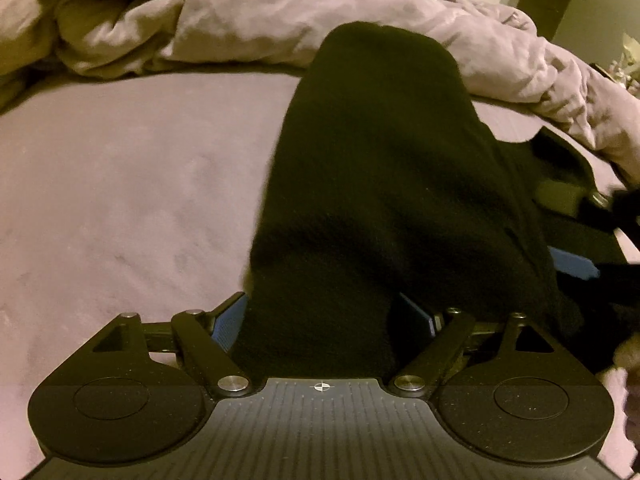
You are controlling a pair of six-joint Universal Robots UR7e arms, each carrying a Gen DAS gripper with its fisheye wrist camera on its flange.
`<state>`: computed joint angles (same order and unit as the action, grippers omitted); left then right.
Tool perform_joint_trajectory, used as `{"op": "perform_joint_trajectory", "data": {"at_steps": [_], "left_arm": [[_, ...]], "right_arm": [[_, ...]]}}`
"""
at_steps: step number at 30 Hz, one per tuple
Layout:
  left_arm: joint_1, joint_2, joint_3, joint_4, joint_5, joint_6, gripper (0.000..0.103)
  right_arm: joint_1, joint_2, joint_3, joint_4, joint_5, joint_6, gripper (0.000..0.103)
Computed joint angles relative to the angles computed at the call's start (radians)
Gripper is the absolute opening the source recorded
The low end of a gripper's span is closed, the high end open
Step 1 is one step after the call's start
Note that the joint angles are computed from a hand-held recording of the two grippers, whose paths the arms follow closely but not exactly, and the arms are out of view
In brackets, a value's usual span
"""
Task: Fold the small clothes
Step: 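Open both grippers to release the folded sweater, then grasp the end of the folded sweater with the right gripper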
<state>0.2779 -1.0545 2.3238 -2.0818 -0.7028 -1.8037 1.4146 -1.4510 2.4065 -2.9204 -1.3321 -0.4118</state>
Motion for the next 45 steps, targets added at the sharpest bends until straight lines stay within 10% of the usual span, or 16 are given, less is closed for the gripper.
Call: {"op": "perform_joint_trajectory", "data": {"at_steps": [3, 6, 12, 14, 23, 32, 38, 43, 45], "left_arm": [[0.001, 0.002, 0.004, -0.011, 0.002, -0.005, 0.087], [0.001, 0.000, 0.009, -0.021, 0.004, -0.001, 0.087], [0.003, -0.002, 0.011, -0.022, 0.002, -0.008, 0.088], [-0.001, -0.005, 0.004, 0.005, -0.001, -0.024, 0.088], [-0.083, -0.019, -0.064, 0.207, -0.014, -0.108, 0.087], [-0.099, 0.026, -0.111, 0.178, 0.003, -0.037, 0.087], [-0.044, 0.087, -0.107, 0.022, -0.029, 0.041, 0.087], [-0.044, 0.093, -0.076, -0.035, -0.038, 0.031, 0.089], [-0.049, 0.087, -0.071, -0.038, -0.045, 0.018, 0.089]], "right_arm": [[0.019, 0.033, -0.009, -0.018, 0.029, -0.005, 0.090], [0.044, 0.059, -0.020, -0.015, 0.032, 0.003, 0.059], [0.101, 0.140, -0.032, -0.093, -0.063, 0.013, 0.062], [0.133, 0.149, -0.026, -0.132, -0.108, -0.028, 0.023], [0.303, 0.114, 0.060, -0.452, -0.337, -0.308, 0.019], [0.241, 0.052, 0.085, -0.696, -0.437, -0.498, 0.009], [0.156, 0.011, 0.036, -0.475, -0.508, -0.407, 0.001], [0.089, -0.159, 0.114, -0.423, -0.286, -0.357, 0.005], [0.066, -0.224, 0.122, -0.306, -0.201, -0.324, 0.022]]}}
